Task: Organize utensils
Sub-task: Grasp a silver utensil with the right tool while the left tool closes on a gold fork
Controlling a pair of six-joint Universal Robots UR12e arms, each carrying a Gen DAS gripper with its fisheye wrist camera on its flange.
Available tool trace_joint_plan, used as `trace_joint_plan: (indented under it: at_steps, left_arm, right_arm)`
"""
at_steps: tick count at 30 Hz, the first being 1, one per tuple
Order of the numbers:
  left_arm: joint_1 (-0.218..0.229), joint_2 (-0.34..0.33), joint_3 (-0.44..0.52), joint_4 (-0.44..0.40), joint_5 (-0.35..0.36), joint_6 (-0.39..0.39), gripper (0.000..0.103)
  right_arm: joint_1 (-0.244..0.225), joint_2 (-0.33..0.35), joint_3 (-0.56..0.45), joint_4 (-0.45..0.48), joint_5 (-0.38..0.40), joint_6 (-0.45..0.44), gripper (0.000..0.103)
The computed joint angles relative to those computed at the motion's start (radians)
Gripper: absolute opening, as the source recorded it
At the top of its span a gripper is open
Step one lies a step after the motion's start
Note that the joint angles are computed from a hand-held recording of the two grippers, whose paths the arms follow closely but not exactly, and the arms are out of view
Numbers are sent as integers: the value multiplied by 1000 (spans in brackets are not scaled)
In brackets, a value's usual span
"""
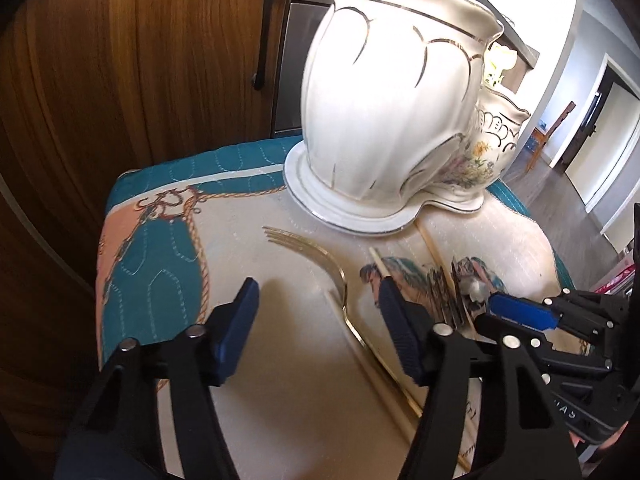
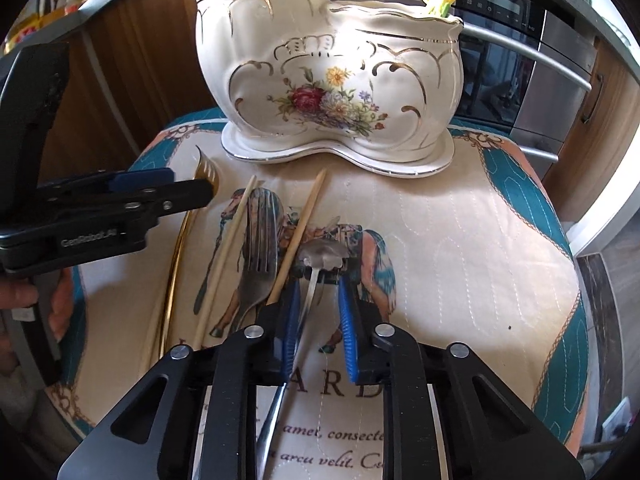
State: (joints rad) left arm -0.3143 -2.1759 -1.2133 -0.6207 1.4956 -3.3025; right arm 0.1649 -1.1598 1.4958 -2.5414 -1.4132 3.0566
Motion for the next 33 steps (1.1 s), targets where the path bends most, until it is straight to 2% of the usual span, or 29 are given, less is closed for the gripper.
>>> trace_joint_plan:
  at_steps: [3,7,13,20,23,27,30,31,33]
  left_arm:
    - [-4,-11,17,-8,5,9,48]
    - [-4,-20,31,-16,15,7,29]
    - [1,-23,38,-16,-19,-6,13]
    - [10,-10,13,22,-64,-31,9]
    - [20,12,-27,82,-101,-39,4]
    - [27,41,-69,159,-111,-37,0]
    - [30,41,-61,144,-114,-30,0]
    - [33,40,-53,118,-128,-39,0]
    - [39,43,-62,131,-152,-77,1]
  right_arm:
    - [-2,3,0,-10,12,3,13]
    - [-4,6,3,-29,30,14,10]
    - [-13,6,12,-52,65,39,6]
    - [-26,-5,35,-107,99,71,4]
    - [-32,-14,51,-150,105,78,4]
    - [-38,-23,65,-188,115,85,4]
    - [-42,-30,75,-223,118,82,3]
    - [-42,-32,75,-224,117,80,3]
    - [-42,-34,75,-225,113,78,3]
